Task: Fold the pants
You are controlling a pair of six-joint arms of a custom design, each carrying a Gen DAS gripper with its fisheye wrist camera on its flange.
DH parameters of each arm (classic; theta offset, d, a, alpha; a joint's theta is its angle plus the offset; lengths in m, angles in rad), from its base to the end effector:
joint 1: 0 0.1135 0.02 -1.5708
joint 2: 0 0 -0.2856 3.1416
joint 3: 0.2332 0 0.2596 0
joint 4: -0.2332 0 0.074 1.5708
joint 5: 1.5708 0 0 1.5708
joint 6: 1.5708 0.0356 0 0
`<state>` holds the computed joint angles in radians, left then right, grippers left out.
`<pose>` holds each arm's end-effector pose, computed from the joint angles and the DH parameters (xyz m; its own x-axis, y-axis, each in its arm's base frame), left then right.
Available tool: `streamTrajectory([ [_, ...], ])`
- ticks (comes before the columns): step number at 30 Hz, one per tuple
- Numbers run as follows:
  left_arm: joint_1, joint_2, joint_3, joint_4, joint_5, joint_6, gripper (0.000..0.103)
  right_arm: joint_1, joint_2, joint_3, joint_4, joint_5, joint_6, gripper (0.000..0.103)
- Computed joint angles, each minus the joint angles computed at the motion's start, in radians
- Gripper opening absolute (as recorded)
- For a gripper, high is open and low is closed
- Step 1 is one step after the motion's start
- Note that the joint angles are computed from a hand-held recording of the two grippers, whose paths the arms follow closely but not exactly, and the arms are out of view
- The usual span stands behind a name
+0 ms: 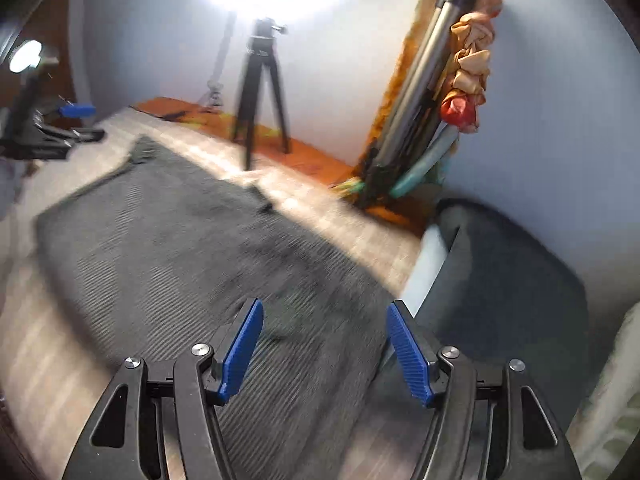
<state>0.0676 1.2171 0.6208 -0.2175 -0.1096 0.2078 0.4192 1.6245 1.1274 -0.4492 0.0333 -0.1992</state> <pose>0.2381 0.0200 0.2097 -0.7389 0.1555 -0.6556 0.0106 0.9756 0.2195 0.3202 0.1414 0.2421 -0.6494 -0.5059 -0.5678 -0.5280 0.8373 -0.1422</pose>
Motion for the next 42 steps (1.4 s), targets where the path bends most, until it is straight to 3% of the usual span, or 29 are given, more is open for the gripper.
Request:
streamTrajectory([
  [2, -0.044, -0.106, -0.069, -0.034, 0.001, 0.000, 0.075, 0.017, -0.085, -0.077, -0.009, -0.027, 0.008, 0.066],
  [5, -0.209, -0.256, -0.154, -0.093, -0.089, -0.037, 0.075, 0.068, -0.192, -0.181, -0.027, -0.005, 0.020, 0.067],
  [9, -0.359, -0.408, -0.190, -0.210, -0.138, -0.123, 0.075, 0.050, -0.273, -0.281, -0.057, -0.025, 0.147, 0.073],
  [13, -0.387, -0.536, -0.238, -0.311, -0.154, -0.160, 0.075, -0.015, -0.300, -0.355, -0.081, -0.093, 0.242, 0.080],
  [16, -0.353, -0.611, -0.274, -0.382, -0.174, -0.132, 0.075, -0.032, -0.321, -0.404, -0.066, -0.148, 0.285, 0.070],
  [18, -0.266, -0.656, -0.288, -0.427, -0.130, -0.079, 0.075, 0.028, -0.354, -0.421, -0.037, -0.134, 0.291, 0.069],
  [22, -0.106, -0.646, -0.320, -0.414, -0.039, 0.021, 0.071, 0.203, -0.348, -0.391, 0.041, -0.083, 0.243, 0.064],
  [25, -0.019, -0.589, -0.340, -0.371, 0.051, 0.036, 0.067, 0.315, -0.247, -0.315, 0.064, -0.050, 0.204, 0.048],
  [27, 0.008, -0.534, -0.355, -0.323, 0.087, 0.030, 0.065, 0.372, -0.156, -0.254, 0.082, -0.052, 0.182, 0.048],
  [29, 0.011, -0.465, -0.375, -0.250, 0.104, 0.026, 0.048, 0.413, -0.051, -0.184, 0.092, -0.034, 0.149, 0.047],
  [31, 0.035, -0.393, -0.375, -0.184, 0.131, 0.018, 0.039, 0.438, 0.042, -0.126, 0.094, 0.011, 0.123, 0.046],
  [32, 0.063, -0.365, -0.361, -0.174, 0.156, 0.022, 0.032, 0.441, 0.088, -0.092, 0.090, 0.025, 0.112, 0.041],
  [36, 0.170, -0.332, -0.267, -0.202, 0.264, 0.065, 0.029, 0.409, 0.160, -0.001, 0.075, 0.065, 0.073, 0.036],
  [42, 0.126, -0.266, -0.137, -0.194, 0.259, 0.036, 0.029, 0.332, 0.113, 0.035, 0.086, 0.040, 0.094, 0.039],
])
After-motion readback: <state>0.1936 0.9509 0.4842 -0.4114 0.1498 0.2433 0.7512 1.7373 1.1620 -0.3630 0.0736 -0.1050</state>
